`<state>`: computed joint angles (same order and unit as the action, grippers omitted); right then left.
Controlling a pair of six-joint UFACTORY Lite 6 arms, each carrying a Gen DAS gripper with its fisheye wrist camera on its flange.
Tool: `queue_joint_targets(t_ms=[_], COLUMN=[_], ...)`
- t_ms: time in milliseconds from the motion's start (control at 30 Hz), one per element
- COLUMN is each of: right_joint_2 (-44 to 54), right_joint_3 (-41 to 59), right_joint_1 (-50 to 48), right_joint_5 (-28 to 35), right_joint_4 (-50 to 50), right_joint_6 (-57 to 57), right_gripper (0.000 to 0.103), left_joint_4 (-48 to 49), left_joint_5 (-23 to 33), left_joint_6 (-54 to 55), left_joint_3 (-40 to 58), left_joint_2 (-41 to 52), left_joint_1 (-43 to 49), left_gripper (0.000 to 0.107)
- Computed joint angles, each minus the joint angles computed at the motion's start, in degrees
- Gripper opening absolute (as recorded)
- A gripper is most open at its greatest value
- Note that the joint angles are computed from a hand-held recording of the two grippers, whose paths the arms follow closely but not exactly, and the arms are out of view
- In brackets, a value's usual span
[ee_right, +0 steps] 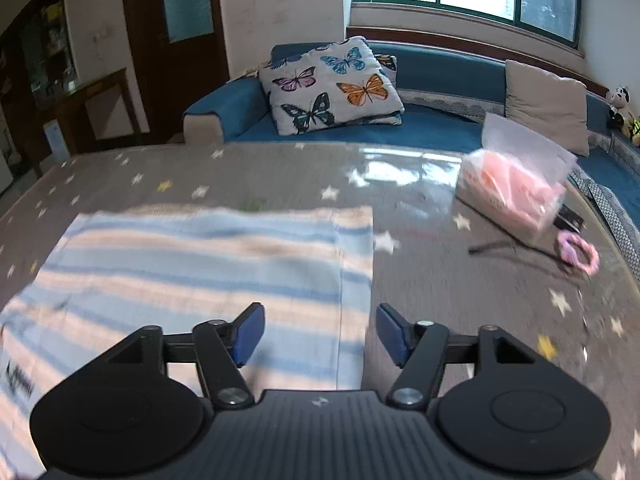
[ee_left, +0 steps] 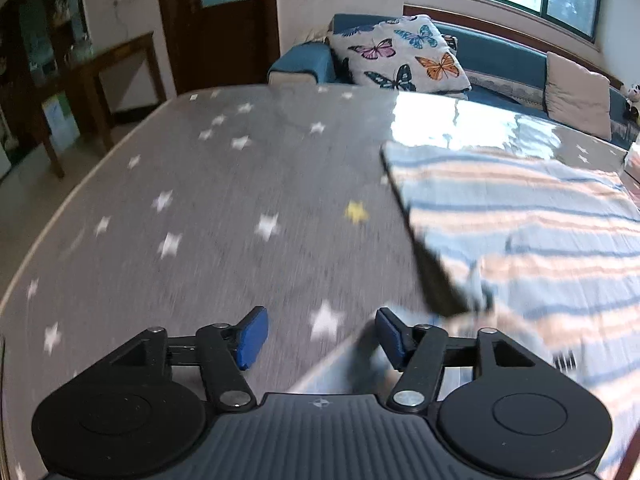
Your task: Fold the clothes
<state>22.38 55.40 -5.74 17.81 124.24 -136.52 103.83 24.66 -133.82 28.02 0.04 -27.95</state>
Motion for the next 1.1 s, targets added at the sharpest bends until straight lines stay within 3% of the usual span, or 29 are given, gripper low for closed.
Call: queue_joint_targets(t_ms=[133, 400, 467, 533, 633, 767, 867, 1000, 1067, 1100], right_joint_2=[-9.41, -21.79, -24.55, -26.65, -28.27, -30.33, -31.13, -27.62, -26.14, -25.48], right_joint_3=[-13.49, -32.01, -35.58, -38.23, -40.83, -43.37, -44.22, -43.08, -42.70, -42.48], right_joint_1=[-2.63, -9.51, -10.94, -12.85, -15.30, -16.74, -16.37, -13.40, -10.64, -9.85], right_joint_5=[3.85, 10.40, 11.20, 12.38, 13.90, 14.62, 15.21, 15.75, 14.98, 14.75], right_joint_4=[1.56, 1.92, 2.85, 1.93, -0.37, -0.80, 0.63, 9.24, 18.17, 21.39], right_joint_6=[-3.09, -5.13, -6.75, -6.59, -5.42, -6.01, -7.50, -13.24, -20.29, -23.49], right_gripper=[0.083, 0.088, 0.088, 0.088, 0.088, 0.087, 0.086, 0.083, 0.083, 0.083], left_joint_4=[0.65, 4.98, 5.34, 6.60, 1.73, -13.35, -18.23, -20.95, -21.30, -22.20], left_joint_5=[0.08, 0.42, 1.40, 2.19, 2.39, 12.02, 19.46, 17.17, 16.82, 17.67], left_joint_6=[-3.15, -8.83, -9.92, -11.37, -8.16, 1.56, 4.30, 7.40, 7.14, 7.37], left_joint_3=[-5.08, -9.05, -9.89, -10.85, -11.56, -13.71, -13.83, -10.03, -9.55, -8.96], left_joint_2=[-4.36, -6.37, -6.93, -7.72, -10.72, -18.76, -19.44, -12.01, -11.23, -10.87], left_joint_1=[-2.20, -3.71, -4.28, -5.07, -6.19, -14.03, -18.58, -15.88, -16.71, -18.10], left_gripper=[0.067, 0.065, 0.054, 0.018, 0.006, 0.006, 0.006, 0.014, 0.032, 0.055])
